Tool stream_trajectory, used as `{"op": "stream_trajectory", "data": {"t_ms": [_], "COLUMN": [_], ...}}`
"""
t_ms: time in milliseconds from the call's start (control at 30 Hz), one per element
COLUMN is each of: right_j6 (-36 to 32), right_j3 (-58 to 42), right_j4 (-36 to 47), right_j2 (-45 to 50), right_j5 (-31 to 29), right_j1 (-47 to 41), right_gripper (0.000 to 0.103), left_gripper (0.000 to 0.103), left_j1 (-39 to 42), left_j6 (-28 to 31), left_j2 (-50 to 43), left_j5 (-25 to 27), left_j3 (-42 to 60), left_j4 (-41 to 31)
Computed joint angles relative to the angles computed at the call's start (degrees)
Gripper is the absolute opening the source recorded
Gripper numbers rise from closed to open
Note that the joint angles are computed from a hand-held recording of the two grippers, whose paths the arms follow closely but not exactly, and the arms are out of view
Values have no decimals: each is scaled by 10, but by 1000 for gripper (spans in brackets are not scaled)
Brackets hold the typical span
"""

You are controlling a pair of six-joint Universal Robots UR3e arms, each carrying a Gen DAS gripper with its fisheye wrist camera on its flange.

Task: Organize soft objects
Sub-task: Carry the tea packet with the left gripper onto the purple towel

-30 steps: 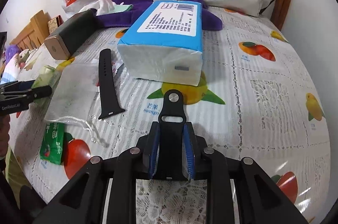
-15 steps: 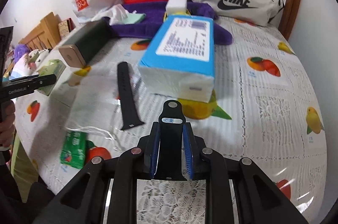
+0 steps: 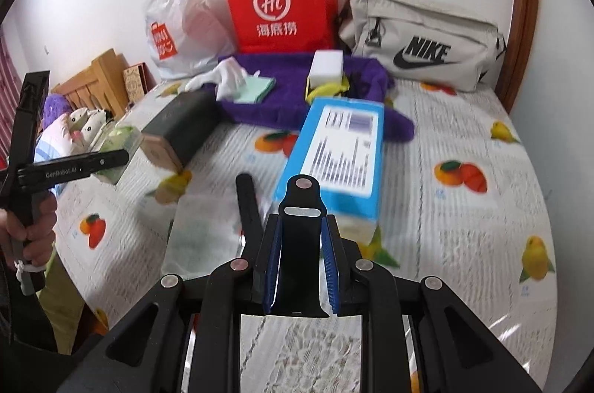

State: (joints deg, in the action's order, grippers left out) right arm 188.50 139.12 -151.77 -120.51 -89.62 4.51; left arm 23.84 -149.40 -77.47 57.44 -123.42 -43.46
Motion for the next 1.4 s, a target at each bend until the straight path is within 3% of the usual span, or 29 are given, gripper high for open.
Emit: {"op": "stream_trajectory", "data": {"t_ms": [600,1000,1400], "right_j6": [-19,-20,-37], "right_j3": [-107,-215,-347], "right_j4": [-30,-72,-62], "right_j2": [117,260,403], "right_j5": [40,69,55], "right_j1": [-47,-75,-119], "right_gripper": [22,22,22], "left_gripper": [46,46,46], "left_j1": [-46,-88,-128], "left_j6": [-61,-103,-138], "left_j2": [-96,-196,-311], "left_j5": [-6,2,25], "left_j3": [131,237,373], "left_j4": [-8,-1,-15]}}
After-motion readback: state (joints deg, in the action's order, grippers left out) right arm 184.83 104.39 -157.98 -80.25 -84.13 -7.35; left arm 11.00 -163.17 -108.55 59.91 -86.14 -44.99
